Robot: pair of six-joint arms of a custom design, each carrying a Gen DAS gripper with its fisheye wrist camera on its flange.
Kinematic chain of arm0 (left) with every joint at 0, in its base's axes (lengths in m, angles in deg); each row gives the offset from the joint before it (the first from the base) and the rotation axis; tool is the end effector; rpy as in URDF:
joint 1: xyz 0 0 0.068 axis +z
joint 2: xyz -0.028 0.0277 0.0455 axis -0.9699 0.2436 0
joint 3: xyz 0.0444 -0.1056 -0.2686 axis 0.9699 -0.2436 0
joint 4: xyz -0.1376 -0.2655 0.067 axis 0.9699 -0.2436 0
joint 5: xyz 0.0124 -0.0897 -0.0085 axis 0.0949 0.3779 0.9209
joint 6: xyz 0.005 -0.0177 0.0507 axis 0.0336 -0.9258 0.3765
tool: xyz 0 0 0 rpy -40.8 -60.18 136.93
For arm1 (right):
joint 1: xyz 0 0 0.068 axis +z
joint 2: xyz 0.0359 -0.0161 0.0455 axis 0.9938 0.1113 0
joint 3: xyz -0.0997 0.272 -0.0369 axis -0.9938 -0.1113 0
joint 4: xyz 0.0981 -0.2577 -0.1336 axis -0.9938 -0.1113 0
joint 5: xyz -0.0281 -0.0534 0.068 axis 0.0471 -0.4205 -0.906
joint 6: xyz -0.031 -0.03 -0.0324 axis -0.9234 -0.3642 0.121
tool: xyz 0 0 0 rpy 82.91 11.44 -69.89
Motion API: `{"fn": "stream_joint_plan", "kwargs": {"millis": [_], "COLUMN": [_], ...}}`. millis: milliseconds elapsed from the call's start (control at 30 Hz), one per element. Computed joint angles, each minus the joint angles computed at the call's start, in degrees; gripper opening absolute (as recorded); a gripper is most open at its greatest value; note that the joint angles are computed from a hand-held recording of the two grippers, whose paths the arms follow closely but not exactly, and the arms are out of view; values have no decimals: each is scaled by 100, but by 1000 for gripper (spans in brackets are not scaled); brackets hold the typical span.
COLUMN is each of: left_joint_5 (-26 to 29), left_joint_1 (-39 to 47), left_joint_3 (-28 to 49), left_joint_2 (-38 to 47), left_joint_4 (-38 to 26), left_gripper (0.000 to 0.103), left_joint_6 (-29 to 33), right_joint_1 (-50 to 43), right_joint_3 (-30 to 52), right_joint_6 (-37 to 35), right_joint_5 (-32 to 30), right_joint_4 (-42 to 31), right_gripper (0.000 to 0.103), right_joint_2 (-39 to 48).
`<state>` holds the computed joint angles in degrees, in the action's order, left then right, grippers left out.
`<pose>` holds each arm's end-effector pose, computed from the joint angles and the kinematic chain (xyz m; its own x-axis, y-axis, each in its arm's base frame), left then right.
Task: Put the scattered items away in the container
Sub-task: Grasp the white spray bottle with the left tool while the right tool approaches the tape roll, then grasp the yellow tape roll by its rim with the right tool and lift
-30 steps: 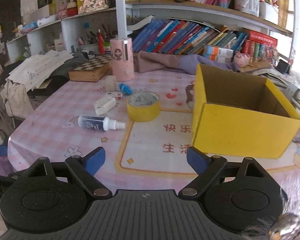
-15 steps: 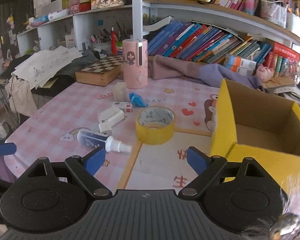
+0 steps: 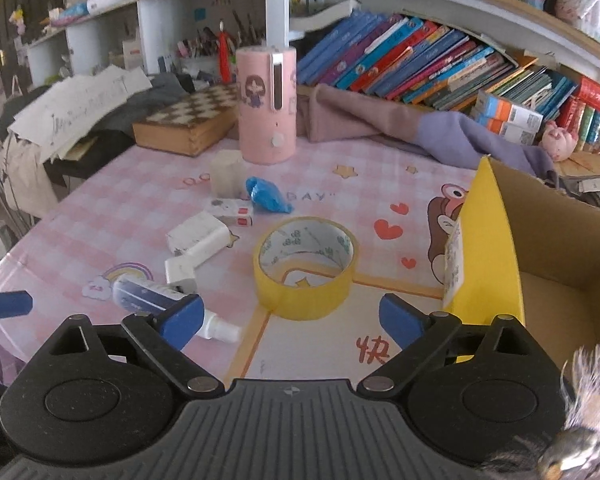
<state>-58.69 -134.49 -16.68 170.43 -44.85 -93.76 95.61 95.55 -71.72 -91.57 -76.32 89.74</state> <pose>0.2151 -0.3049 0.1948 -0.6778 -0.1662 -0.7162 -0.2589 0.9657 0.0210 0.3269 0.0809 0.2119 -0.5428 -0.4051 -0.7357 -0.6009 0.7993 0.0033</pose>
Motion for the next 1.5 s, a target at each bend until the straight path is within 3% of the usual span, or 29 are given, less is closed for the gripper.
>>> {"fn": "stream_joint_plan", "kwargs": {"millis": [100, 267, 433, 633, 833, 900, 1000, 1200, 1367, 1467, 1500], "left_joint_5": [120, 517, 1277, 2190, 2539, 2710, 2910, 2672, 2652, 2461, 2406], "left_joint_1": [194, 624, 1151, 1518, 1483, 1449, 1354, 1227, 1216, 1144, 1131], "left_joint_3": [-85, -460, -636, -530, -268, -295, -327, -137, -313, -215, -214], "left_joint_2": [-11, -229, -279, -30, 135, 75, 2, 197, 44, 127, 141], "left_joint_4": [312, 1298, 1875, 2078, 1828, 1827, 1783, 1417, 1465, 1390, 1408], "left_gripper": [103, 100, 83, 69, 43, 39, 37, 39, 38, 36, 34], "left_joint_6": [581, 2290, 3537, 4275, 4321, 4262, 4140, 3946, 3481, 3188, 3108], "right_joint_1": [28, 27, 66, 151, 257, 275, 310, 383, 382, 370, 355], "right_joint_3": [230, 623, 983, 1456, 1823, 1882, 1940, 2087, 2102, 2177, 2217], "right_joint_6": [32, 106, 174, 300, 359, 382, 361, 163, 30, -7, -21], "right_joint_5": [64, 47, 27, 101, 186, 220, 278, 345, 388, 454, 434], "right_joint_4": [-27, -136, -254, -425, -566, -558, -519, -580, -568, -622, -662], "right_gripper": [96, 96, 96, 96, 96, 96, 96, 96, 96, 93, 87], "right_joint_2": [313, 763, 1137, 1629, 2052, 2132, 2224, 2403, 2476, 2592, 2636]}}
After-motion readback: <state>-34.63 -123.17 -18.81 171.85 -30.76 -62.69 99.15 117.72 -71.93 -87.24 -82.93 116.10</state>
